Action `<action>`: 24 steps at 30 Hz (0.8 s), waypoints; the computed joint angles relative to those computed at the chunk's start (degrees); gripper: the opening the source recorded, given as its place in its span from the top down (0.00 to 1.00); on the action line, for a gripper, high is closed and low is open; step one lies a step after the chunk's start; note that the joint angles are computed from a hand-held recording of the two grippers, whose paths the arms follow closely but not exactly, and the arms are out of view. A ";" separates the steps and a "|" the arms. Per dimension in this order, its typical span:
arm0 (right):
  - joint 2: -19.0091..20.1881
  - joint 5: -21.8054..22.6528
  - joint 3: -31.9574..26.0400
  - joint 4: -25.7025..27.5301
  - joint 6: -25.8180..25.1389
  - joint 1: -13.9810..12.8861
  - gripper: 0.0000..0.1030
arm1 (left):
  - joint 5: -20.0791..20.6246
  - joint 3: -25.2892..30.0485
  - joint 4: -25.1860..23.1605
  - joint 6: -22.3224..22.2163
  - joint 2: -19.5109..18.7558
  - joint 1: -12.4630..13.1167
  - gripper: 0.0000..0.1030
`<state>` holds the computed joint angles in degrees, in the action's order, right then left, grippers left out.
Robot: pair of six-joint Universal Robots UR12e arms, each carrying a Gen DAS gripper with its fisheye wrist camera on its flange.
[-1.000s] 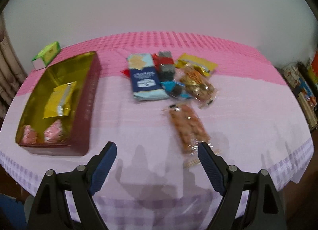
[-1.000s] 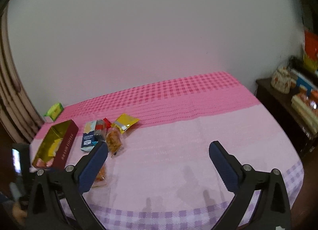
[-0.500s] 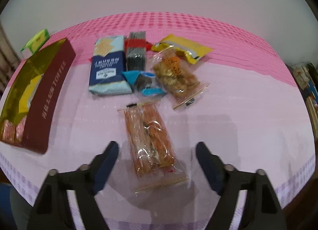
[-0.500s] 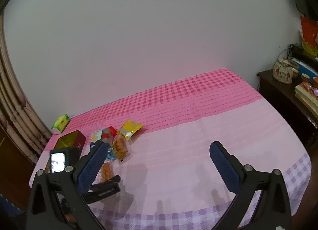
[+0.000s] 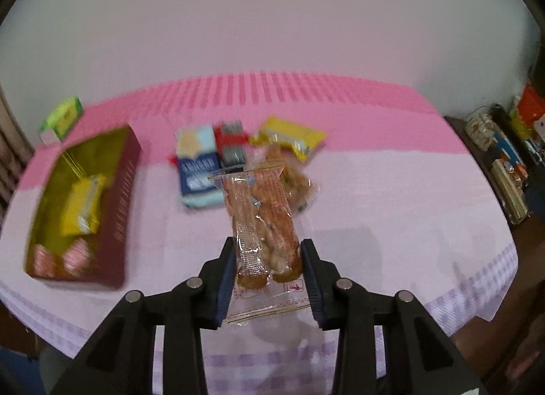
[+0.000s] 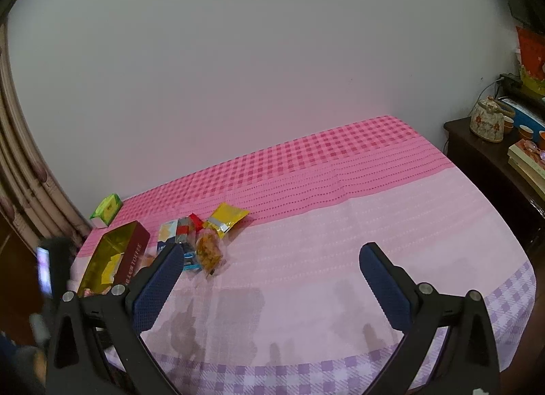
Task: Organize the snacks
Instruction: 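Carry the cookie bag with the left gripper over the tin and release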
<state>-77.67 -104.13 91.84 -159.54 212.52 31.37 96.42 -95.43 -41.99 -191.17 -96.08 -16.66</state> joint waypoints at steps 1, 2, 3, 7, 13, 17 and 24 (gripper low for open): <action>0.04 0.19 -0.07 0.19 0.03 -0.02 0.01 | 0.03 -0.02 0.16 0.51 0.62 0.19 0.64; 0.07 0.52 -0.09 0.41 0.12 -0.09 0.01 | 0.70 -0.11 0.43 0.84 1.33 0.24 0.64; 0.07 0.62 -0.05 0.55 0.31 -0.09 0.01 | 0.89 0.00 0.68 0.99 1.78 0.44 0.64; 0.09 1.11 -0.14 1.40 0.67 -0.17 0.01 | 1.83 0.24 1.45 0.46 3.27 0.94 0.64; 0.08 1.17 -0.16 2.01 0.23 -0.07 0.01 | 3.82 -0.01 4.19 1.32 4.77 2.13 0.64; 0.12 1.50 -0.25 2.58 0.19 -0.12 0.01 | 5.72 -0.03 4.68 1.07 5.91 3.06 0.64; 0.15 1.81 -0.33 3.02 -0.08 -0.11 0.01 | 9.35 -1.31 5.27 2.62 8.39 4.66 0.64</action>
